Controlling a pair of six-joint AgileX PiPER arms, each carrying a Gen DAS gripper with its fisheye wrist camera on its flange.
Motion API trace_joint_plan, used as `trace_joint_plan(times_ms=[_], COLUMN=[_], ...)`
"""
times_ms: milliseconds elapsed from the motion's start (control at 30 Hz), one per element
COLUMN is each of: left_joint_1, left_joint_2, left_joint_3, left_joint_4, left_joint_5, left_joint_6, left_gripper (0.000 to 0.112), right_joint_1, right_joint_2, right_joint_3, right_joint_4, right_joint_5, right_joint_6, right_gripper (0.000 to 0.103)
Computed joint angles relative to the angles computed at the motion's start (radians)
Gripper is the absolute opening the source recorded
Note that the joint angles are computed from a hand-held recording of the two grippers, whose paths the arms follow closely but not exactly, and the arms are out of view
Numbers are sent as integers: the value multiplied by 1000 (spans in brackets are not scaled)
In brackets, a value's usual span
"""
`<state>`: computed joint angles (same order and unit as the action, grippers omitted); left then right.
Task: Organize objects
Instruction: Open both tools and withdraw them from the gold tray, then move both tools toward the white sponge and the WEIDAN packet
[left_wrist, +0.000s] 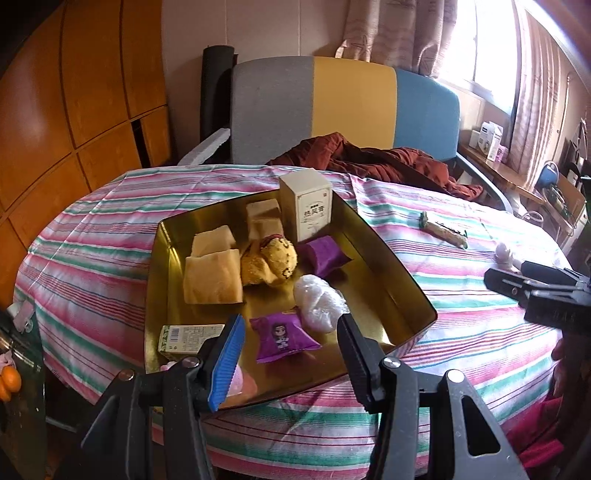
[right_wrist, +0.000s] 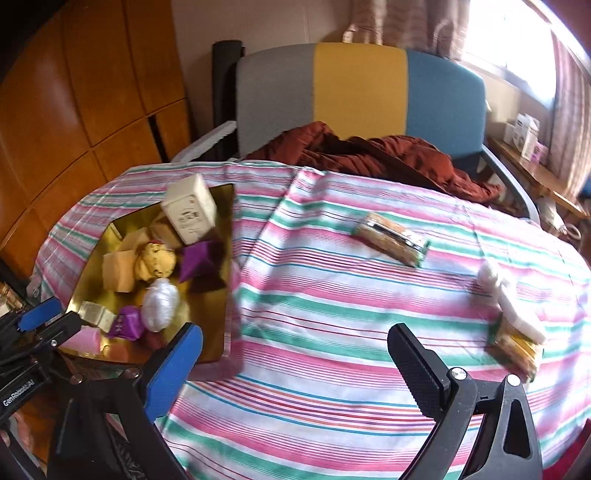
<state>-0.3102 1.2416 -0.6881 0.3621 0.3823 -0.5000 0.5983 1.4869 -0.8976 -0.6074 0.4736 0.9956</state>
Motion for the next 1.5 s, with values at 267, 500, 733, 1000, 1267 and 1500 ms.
trace_joint_plan(times_ms=[267, 500, 733, 1000, 1267, 1500], left_joint_1=[-41, -88, -127, -186, -237, -281], left_joint_2=[32, 81, 115, 179, 229, 271], left_joint_3=[-22, -59, -89, -146, -195, -241], left_joint_4=[-62, -63, -45, -11, 7, -12], left_joint_5=[-25, -23, -11, 18, 33, 41], left_joint_6=[71, 72, 53, 17, 1, 32], left_gripper=[53, 53, 53, 53, 53, 53], right_joint_1=[-256, -612, -941, -1046, -1093, -1036], right_joint_2=[-94, -145, -18, 223, 354, 353], right_joint_3=[80, 96, -4, -155, -183, -171], right_joint_4=[247, 559, 808, 995, 1341, 1674], right_joint_5=[-9, 10, 29, 34, 123, 398], right_joint_6=[-257, -630, -905, -1066, -1391, -1844], right_gripper=[101, 101, 102, 102, 102, 102])
